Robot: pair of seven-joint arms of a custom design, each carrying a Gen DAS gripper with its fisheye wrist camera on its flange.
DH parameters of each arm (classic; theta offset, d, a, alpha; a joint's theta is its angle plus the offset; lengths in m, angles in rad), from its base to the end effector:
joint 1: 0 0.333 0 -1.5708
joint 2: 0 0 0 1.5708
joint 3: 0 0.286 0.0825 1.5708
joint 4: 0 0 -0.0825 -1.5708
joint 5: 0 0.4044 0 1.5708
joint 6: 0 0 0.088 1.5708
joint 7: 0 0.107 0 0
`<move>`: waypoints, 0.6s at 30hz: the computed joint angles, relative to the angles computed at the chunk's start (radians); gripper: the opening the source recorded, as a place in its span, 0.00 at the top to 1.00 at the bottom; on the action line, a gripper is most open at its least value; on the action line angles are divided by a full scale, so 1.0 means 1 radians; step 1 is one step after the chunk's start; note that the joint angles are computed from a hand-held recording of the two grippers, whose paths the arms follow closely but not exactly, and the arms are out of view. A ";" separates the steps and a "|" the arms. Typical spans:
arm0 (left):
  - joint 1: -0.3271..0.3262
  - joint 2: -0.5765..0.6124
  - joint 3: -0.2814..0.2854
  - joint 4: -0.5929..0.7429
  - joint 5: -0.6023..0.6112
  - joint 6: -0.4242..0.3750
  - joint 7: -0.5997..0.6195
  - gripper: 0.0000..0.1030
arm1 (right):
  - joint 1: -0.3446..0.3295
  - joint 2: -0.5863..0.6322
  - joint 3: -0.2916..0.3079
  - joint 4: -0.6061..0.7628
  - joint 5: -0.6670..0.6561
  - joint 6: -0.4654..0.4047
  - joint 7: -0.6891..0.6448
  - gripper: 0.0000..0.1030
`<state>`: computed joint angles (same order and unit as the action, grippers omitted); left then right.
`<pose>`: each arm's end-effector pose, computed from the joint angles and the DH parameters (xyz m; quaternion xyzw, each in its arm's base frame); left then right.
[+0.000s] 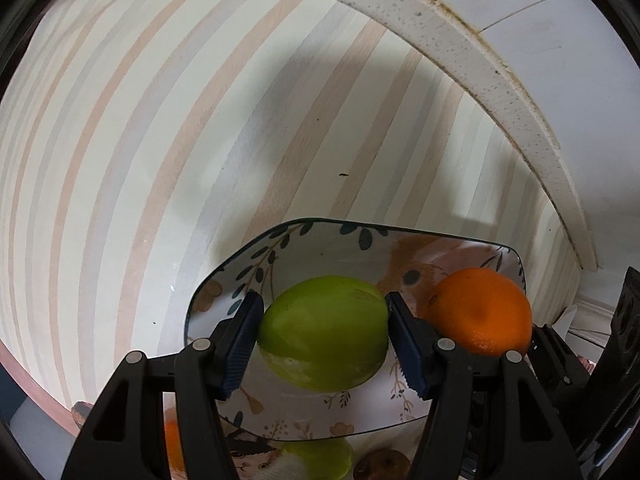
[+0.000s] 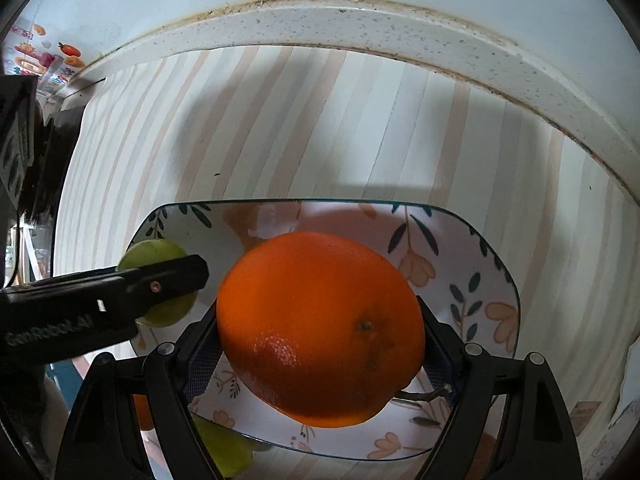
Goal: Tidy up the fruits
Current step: 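Place the green apple on the plate with the left tool while the right tool places the large orange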
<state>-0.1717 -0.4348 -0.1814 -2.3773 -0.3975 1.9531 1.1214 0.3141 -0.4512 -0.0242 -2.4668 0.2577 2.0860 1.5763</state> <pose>0.4160 -0.1824 0.4507 0.7846 -0.6026 0.0603 0.1330 0.4238 0.1397 0.4278 -0.7576 0.6408 0.0753 0.0986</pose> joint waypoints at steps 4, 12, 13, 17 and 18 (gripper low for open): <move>-0.003 0.000 0.011 -0.008 -0.036 0.005 0.013 0.35 | -0.005 0.022 -0.008 0.026 0.010 -0.032 -0.006 0.10; -0.005 -0.032 -0.018 0.013 0.046 0.002 -0.016 0.17 | -0.012 -0.029 0.001 0.021 -0.002 -0.044 0.029 0.08; -0.003 -0.043 -0.021 0.012 0.058 -0.002 -0.025 0.17 | -0.014 -0.041 0.001 0.019 -0.006 -0.051 0.037 0.08; 0.000 -0.111 -0.037 -0.007 0.106 -0.014 -0.058 0.17 | -0.021 -0.113 -0.007 -0.001 -0.020 -0.084 0.058 0.08; 0.003 -0.131 -0.042 -0.011 0.131 -0.025 -0.063 0.17 | -0.025 -0.141 -0.010 -0.010 -0.029 -0.096 0.060 0.08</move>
<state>-0.1683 -0.5659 -0.2233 -2.3884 -0.2663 1.9279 1.0587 0.2890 -0.5926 -0.0344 -2.4765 0.2289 1.9895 1.6363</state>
